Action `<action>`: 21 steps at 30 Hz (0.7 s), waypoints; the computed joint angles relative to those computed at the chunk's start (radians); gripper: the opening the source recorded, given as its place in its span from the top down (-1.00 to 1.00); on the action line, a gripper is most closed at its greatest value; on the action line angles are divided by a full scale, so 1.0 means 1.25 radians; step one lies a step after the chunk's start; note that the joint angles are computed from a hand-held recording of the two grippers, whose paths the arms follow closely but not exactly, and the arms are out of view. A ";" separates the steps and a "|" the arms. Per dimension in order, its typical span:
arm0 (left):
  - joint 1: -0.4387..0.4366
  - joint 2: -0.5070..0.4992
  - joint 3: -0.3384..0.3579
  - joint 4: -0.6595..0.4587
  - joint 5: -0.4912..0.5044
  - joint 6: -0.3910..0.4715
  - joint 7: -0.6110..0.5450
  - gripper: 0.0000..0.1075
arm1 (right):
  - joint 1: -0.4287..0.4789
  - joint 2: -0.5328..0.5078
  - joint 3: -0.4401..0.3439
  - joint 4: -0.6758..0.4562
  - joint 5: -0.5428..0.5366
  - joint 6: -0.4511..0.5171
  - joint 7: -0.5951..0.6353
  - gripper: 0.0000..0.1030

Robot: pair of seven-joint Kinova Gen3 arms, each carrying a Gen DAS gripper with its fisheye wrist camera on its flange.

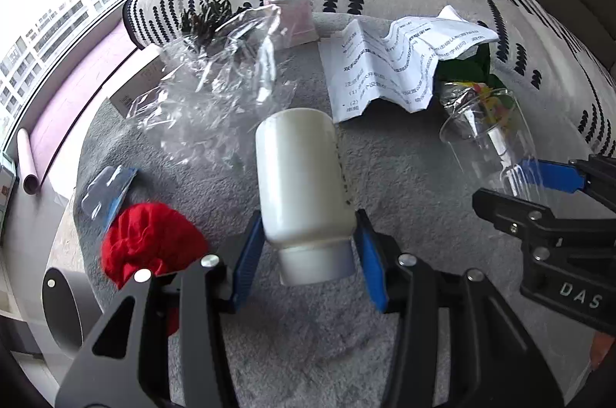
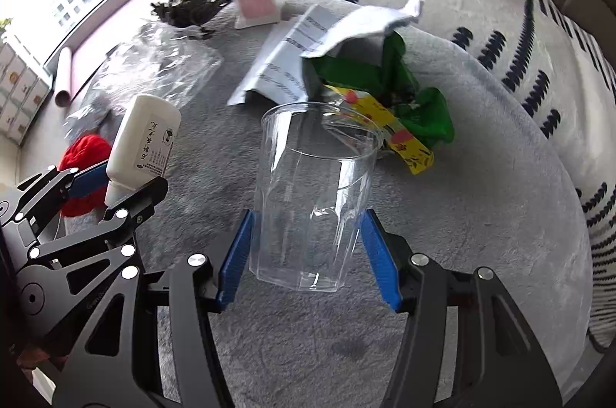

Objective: Collect trash
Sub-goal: 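Carry the clear cup and white bottle over to the grey trash bin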

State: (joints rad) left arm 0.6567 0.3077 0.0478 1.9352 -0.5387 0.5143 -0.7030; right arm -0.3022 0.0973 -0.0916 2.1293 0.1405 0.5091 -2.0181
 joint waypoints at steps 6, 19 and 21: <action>0.022 -0.084 0.006 0.053 -0.031 0.057 0.121 0.12 | -0.007 -0.045 -0.029 -0.028 -0.051 0.064 0.100 -0.07; -0.124 -0.366 0.034 0.240 -0.017 0.186 0.202 0.12 | -0.170 0.019 -0.122 -0.222 -0.103 0.151 0.182 -0.07; -0.167 -0.407 0.000 0.275 -0.005 0.180 0.152 0.12 | -0.228 0.064 -0.130 -0.273 -0.070 0.152 0.143 -0.07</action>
